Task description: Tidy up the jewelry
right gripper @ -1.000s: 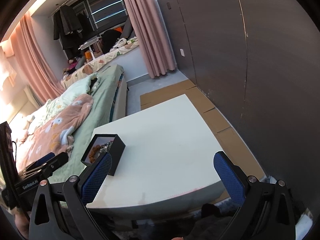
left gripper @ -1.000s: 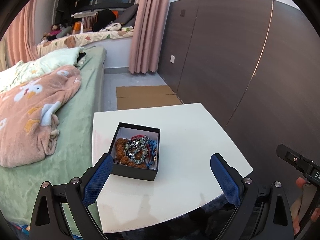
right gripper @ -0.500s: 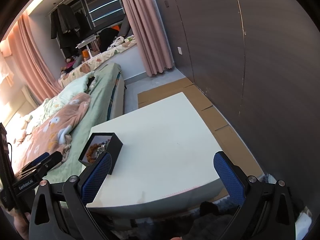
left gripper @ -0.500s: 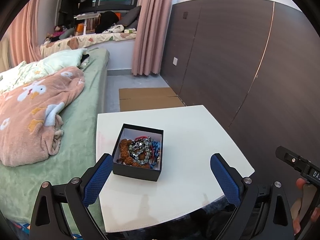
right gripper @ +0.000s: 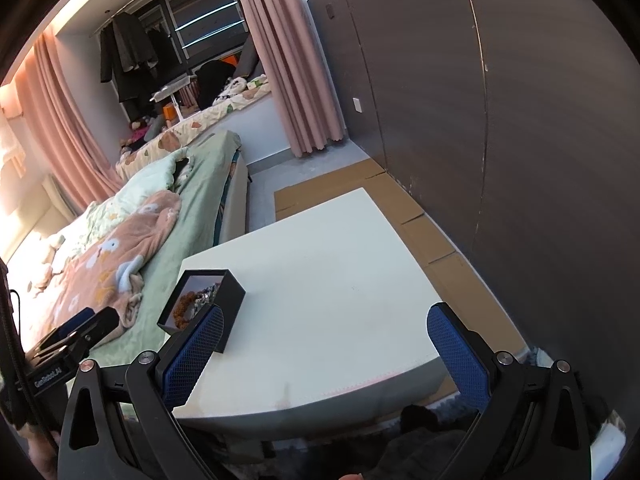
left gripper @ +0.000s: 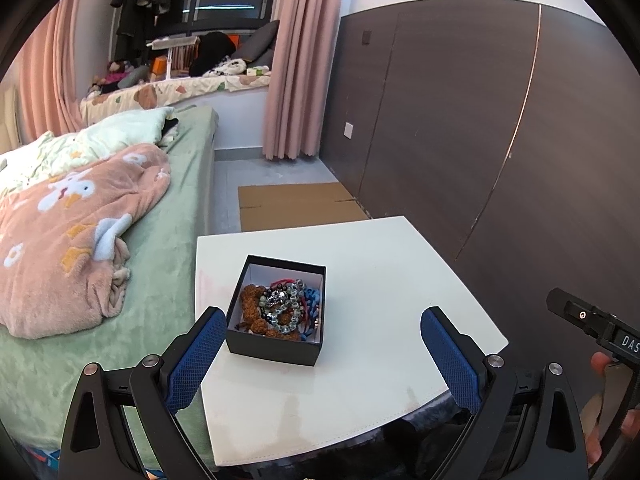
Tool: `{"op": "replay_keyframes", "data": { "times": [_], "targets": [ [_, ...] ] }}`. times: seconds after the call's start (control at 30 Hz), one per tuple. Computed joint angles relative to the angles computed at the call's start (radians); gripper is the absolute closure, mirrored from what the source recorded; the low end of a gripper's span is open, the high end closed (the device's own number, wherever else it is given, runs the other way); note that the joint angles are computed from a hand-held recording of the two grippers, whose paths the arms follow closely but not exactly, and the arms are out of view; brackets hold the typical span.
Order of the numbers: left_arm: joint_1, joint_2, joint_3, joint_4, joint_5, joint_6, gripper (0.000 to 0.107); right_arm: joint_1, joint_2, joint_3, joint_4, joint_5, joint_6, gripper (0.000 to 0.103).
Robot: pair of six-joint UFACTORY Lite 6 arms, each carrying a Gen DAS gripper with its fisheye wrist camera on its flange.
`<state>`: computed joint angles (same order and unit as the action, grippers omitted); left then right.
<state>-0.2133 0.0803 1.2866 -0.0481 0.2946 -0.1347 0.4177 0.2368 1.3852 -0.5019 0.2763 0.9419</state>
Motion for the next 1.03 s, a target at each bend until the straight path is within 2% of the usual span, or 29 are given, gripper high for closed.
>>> {"op": "replay_keyframes", "data": {
  "times": [0.3, 0.73, 1.03],
  "targets": [
    [-0.001, -0.022, -0.018, -0.036, -0.017, 0.029, 0.009, 0.004, -0.006, -0.005, -0.010, 0.003, 0.013, 0.000],
    [-0.033, -0.058, -0.050, 0.169, -0.049, -0.152, 0.009, 0.001, -0.012, -0.010, -0.002, 0.004, 0.002, 0.000],
    [-0.029, -0.061, -0.057, 0.149, -0.053, -0.134, 0.009, -0.007, -0.013, -0.013, 0.027, 0.002, -0.026, 0.000]
  ]
}}
